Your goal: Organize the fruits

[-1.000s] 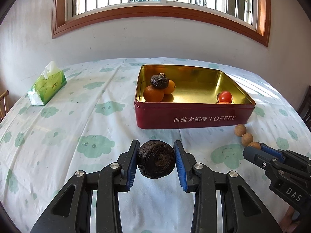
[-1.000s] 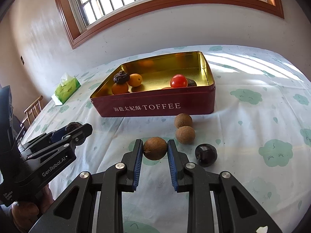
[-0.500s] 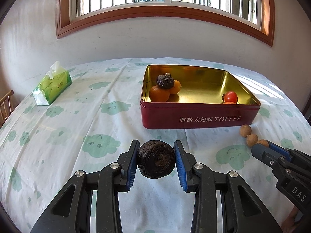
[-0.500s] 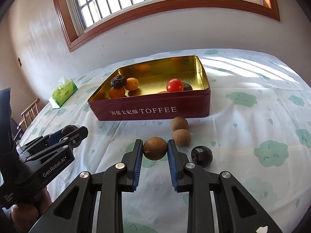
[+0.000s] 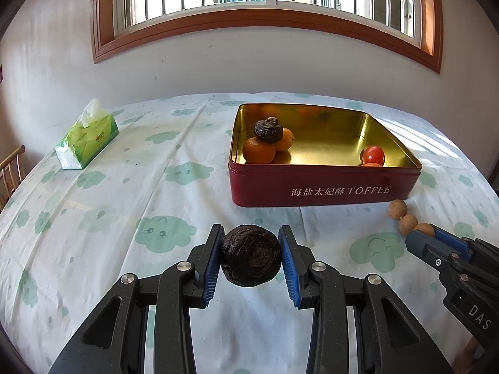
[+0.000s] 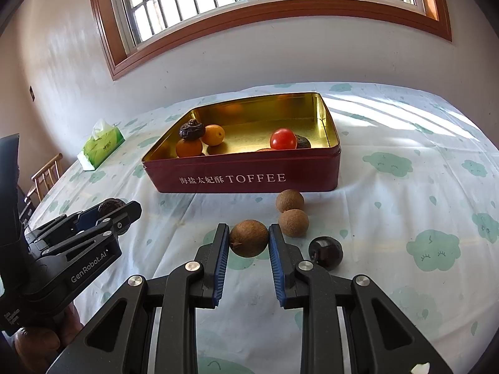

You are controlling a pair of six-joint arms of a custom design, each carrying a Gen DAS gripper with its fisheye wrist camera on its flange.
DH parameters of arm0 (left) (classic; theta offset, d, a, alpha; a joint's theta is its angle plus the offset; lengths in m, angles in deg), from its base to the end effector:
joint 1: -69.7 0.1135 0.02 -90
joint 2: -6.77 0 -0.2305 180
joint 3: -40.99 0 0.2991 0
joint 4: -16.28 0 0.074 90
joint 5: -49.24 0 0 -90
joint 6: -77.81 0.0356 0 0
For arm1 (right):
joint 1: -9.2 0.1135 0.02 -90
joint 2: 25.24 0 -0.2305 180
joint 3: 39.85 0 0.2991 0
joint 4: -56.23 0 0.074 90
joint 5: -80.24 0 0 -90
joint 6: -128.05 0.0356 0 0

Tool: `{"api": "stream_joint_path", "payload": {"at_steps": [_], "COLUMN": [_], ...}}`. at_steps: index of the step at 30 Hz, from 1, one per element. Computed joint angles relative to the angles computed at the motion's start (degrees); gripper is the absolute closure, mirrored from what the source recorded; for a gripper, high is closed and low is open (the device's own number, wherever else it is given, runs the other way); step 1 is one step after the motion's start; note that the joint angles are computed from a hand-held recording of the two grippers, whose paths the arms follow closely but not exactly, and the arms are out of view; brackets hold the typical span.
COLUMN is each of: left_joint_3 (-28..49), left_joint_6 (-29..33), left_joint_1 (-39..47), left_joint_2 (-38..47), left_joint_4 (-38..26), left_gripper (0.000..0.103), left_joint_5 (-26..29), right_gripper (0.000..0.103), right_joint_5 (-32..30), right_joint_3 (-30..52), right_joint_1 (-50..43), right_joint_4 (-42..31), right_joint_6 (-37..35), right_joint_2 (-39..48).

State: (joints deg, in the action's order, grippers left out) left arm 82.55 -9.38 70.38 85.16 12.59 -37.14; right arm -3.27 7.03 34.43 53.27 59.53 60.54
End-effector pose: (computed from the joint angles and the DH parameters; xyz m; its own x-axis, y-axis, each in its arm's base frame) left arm 0.2963 0.0013 0.0888 -0.6471 0.0412 -0.7613 0.0680 0.9977 -0.0037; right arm 0.2887 0.1316 0.0826 -0.6889 0.0776 -0.7207 -0.1022 0.9739 0.2025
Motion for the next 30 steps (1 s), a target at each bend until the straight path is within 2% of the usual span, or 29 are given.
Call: {"api": "stream_joint_path", "payload": {"at_steps": [30], "left_joint_3": [-0.5], "left_joint_6": [0.1], "left_joint_1": [0.4], "left_joint_2": [-0.5], "left_joint_4": [0.3], "left_gripper": [0.066], "left_joint_5": [0.0], "right_gripper": [0.08], "right_joint_5": [2.2], "right_joint_3": [-0.3], "right_joint_1": [1.0], "right_joint_4": [0.5], "right_joint_6": [-1.0], "right_joint_2": [-0.9]}}
